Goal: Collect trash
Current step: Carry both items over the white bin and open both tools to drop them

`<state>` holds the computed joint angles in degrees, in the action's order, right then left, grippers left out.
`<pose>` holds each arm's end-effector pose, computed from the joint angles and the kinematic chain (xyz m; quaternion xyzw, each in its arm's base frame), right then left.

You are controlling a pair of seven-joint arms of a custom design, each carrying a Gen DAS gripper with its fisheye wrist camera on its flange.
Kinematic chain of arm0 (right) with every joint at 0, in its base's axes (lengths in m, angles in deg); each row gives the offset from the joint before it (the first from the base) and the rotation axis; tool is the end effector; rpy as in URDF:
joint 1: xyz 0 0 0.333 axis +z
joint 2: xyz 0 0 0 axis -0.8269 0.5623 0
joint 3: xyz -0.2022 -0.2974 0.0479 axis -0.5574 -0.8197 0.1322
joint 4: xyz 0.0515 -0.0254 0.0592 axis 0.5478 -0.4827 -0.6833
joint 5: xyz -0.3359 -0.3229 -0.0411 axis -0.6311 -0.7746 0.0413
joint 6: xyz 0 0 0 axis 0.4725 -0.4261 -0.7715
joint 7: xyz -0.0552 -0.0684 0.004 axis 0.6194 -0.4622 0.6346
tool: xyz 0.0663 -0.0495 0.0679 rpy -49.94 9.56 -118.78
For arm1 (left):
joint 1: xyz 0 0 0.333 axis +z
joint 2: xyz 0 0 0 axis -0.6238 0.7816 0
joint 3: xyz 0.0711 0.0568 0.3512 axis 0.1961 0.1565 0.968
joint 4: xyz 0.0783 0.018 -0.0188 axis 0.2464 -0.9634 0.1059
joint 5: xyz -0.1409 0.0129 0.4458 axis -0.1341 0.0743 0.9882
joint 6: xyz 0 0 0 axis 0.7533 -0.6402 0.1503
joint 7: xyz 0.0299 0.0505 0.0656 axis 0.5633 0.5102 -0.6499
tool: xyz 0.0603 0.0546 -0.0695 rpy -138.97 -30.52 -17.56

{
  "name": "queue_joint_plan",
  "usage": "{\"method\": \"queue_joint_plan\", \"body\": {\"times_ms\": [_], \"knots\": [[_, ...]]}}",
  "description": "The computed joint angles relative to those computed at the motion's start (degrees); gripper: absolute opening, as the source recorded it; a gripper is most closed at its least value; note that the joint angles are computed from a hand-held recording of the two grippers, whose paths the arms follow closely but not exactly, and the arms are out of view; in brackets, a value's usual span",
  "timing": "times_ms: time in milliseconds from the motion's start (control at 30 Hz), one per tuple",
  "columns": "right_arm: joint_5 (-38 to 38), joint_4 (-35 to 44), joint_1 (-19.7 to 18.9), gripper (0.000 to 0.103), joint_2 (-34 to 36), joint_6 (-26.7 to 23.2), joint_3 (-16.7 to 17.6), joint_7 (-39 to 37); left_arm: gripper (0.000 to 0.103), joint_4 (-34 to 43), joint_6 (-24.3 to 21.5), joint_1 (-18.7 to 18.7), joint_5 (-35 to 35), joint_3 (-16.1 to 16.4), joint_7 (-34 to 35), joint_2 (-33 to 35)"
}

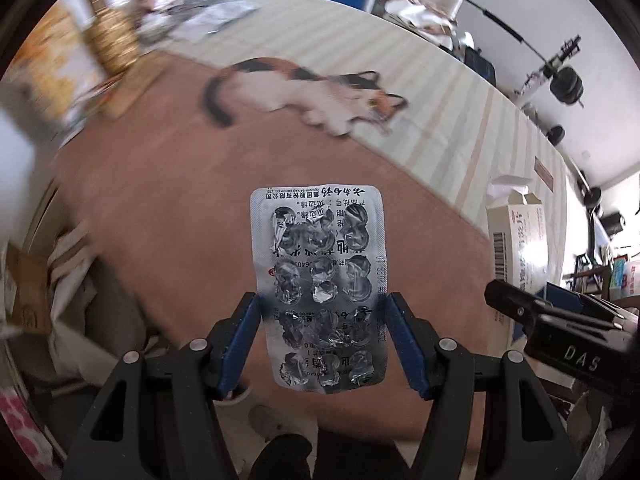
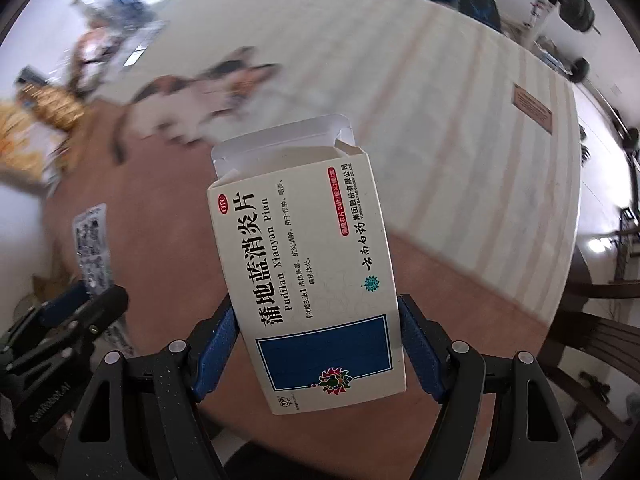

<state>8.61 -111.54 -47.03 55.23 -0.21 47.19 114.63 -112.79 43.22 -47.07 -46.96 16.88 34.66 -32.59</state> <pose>0.4343 0.1079 0.7895 -0.5111 0.8529 -0.0378 0.0992 0.4717 -0.1817 0.8209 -0.5516 0.8198 -0.1526 0.0190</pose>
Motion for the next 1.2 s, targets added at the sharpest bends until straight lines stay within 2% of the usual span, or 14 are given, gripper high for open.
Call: {"method": "queue_joint_plan", "body": {"times_ms": [100, 133, 267, 367, 467, 600, 700, 933, 1000, 1067, 1133, 1200], "knots": [[2.85, -0.79, 2.66, 0.078, -1.16, 1.92, 3.81, 4.62, 0.061, -6.33, -1.18, 2.07, -0.56, 3.85, 2.07, -6.82], [3.85, -0.80, 3.81, 0.078, -1.14, 2.40, 4.98, 6.22, 0.061, -8.77, -2.65, 3.38, -0.74, 6.06, 2.82, -9.71], [6.83, 1.05, 9.47, 0.078, 1.34, 3.73, 9.64, 11.44, 0.061, -15.14, -6.79, 8.37, 1.75, 11.13, 5.78, -15.52], [8.82, 1.04, 14.07, 0.078, 5.01, 6.04, 11.92, 13.51, 0.061, -20.28, -8.48, 12.94, 5.76, 13.57, 7.95, -17.31], [9.91, 0.01, 17.83, 0.078, 8.90, 8.23, 12.50, 13.78, 0.061, -25.20, -7.72, 17.28, 7.48, 15.07, 7.72, -16.66], [10.07, -2.24, 21.93, 0.078, 14.60, 11.70, 12.78, 12.84, 0.061, -31.69, -1.54, 21.00, 7.57, 15.42, 7.69, -14.12], [10.80, -6.05, 23.90, 0.078, 18.50, 16.62, 12.15, 11.53, 0.062, -36.89, 5.26, 22.81, 6.28, 15.05, 7.09, -10.39], [14.40, -14.43, 25.76, 0.078, 29.29, 32.08, 10.38, 6.20, 0.064, -43.26, 17.90, 24.34, 0.97, 14.17, 11.08, 4.08], [15.13, -15.43, 25.89, 0.078, 32.35, 35.95, 10.19, 4.11, 0.070, -43.99, 20.80, 24.82, 0.50, 13.57, 12.27, 6.60], [16.79, -15.99, 25.67, 0.078, 35.68, 39.64, 10.09, 1.75, 0.092, -44.34, 23.12, 25.48, 0.64, 13.17, 12.61, 9.14], [18.14, -16.31, 25.42, 0.079, 37.96, 42.18, 10.16, -0.05, 0.098, -44.30, 24.40, 26.10, 0.12, 12.98, 12.30, 10.81], [20.63, -16.61, 24.96, 0.080, 39.48, 44.45, 10.65, -2.64, 0.098, -44.58, 25.38, 26.74, 1.17, 12.74, 11.58, 10.72]]}}
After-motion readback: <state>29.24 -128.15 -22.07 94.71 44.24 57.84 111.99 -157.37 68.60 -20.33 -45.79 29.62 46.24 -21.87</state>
